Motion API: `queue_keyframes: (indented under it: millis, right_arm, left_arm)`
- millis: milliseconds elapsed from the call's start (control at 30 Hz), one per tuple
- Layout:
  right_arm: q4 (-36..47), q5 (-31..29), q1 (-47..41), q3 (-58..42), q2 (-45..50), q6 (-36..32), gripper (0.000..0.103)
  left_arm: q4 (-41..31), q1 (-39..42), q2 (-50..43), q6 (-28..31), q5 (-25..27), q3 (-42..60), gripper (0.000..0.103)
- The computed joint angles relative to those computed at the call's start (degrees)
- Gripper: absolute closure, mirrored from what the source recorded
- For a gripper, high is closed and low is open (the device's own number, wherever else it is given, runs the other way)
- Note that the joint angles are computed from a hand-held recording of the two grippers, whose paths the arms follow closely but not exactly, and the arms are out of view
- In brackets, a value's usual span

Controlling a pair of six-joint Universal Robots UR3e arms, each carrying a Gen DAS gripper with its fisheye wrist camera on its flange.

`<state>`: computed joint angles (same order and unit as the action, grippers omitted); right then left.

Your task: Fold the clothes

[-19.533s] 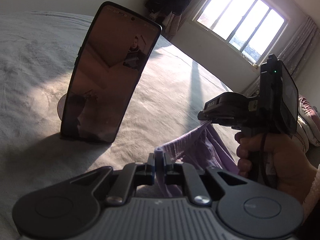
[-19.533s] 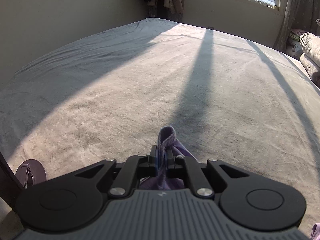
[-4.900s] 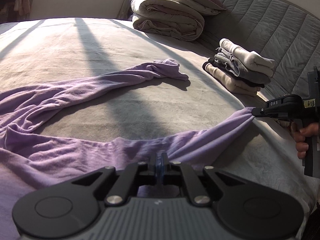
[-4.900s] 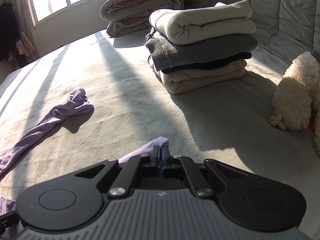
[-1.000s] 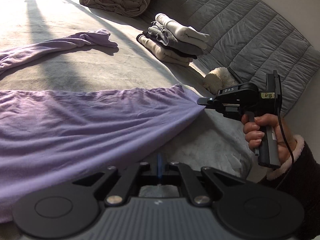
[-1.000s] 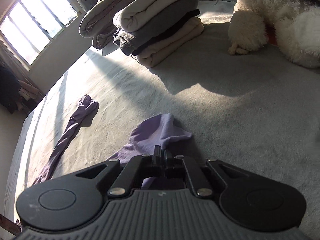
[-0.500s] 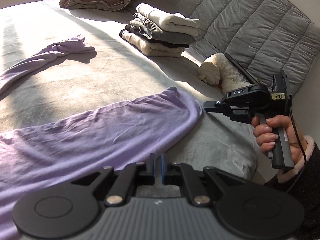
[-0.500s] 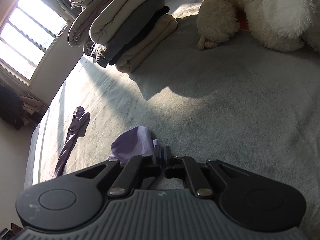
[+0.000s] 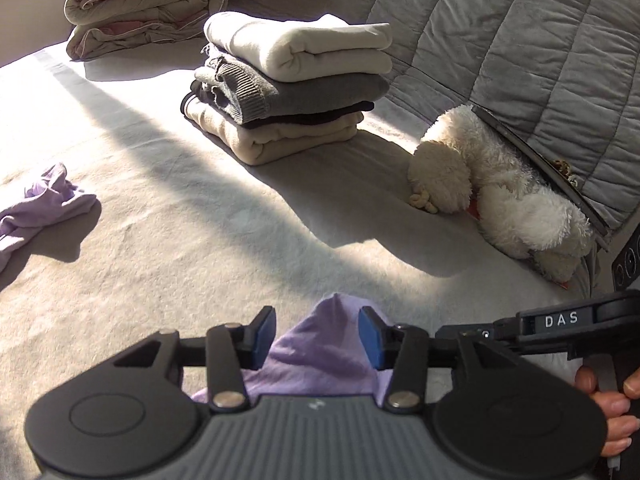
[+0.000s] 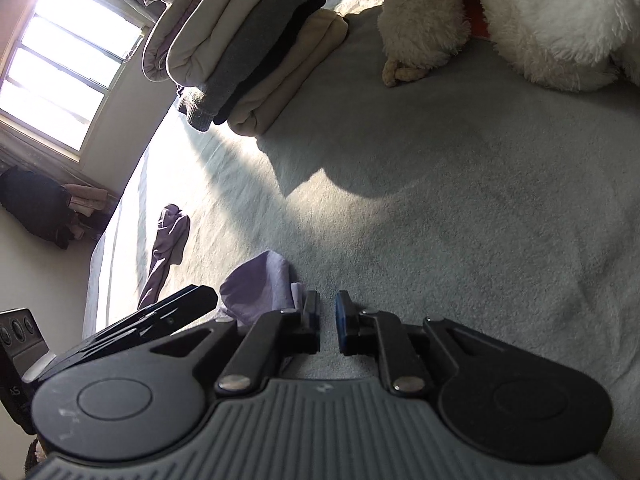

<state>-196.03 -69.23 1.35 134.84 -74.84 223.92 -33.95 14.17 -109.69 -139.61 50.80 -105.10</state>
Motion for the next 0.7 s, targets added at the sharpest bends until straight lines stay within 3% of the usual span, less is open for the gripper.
queue_keyframes:
  millis: [33, 67, 100, 133, 200, 233, 333, 433, 533, 600, 700]
  right_arm:
    - [-0.69, 1.14, -0.5, 0.28, 0.24, -0.13, 0.081]
    - [-1.72, 2.12, -0.94, 0.59, 0.63, -0.08, 0.07]
    - [-3.03, 2.33, -1.07, 0.73, 1.2, 0.28, 0.068]
    - [-3.09, 1.71, -0.81, 0.44, 1.42, 0.41, 0.068]
    - [-3.02, 0.01, 0.12, -0.59, 2.11, 0.24, 0.068]
    - [-2.92, -0.89, 0.69, -1.26, 2.59, 0.0, 0.068]
    - [-3.13, -3.0, 2.36, -3.13, 4.33, -0.37, 0.07]
    - [-3.61, -4.25, 3.68, -5.07, 6.35, -0.8, 0.075]
    - [-3.62, -5.82, 5.48, -8.39, 9.51, -2.45, 0.084]
    - [-3.33, -7.55, 6.94, -10.72, 11.43, -4.01, 0.096]
    - [-2.6, -10.95, 9.15, -12.57, 12.26, -5.58, 0.103]
  left_arm:
    - [0.63, -1.08, -0.89, -0.82, 0.92, 0.93, 0.057]
    - [0.78, -1.99, -1.71, -1.6, 1.74, 1.87, 0.059]
    - [0.9, -2.87, -2.42, -2.63, 2.84, 2.7, 0.059]
    - [0.81, -3.56, -2.96, -3.11, 3.77, 3.3, 0.067]
    - [0.56, -4.97, -4.03, -3.33, 5.75, 4.27, 0.096]
    - [2.48, -5.46, -4.0, -3.37, 6.91, 3.29, 0.101]
    - [8.53, -5.92, -3.32, -4.12, 9.54, -0.15, 0.102]
    - [9.23, -4.27, -2.74, -4.23, 8.97, -1.29, 0.102]
    - [8.02, -2.96, -2.7, -3.68, 8.41, -0.92, 0.102]
    - [5.45, -2.51, -3.21, -3.91, 7.95, 0.64, 0.1]
    - [0.72, -2.33, -4.51, -4.33, 7.39, 3.88, 0.1]
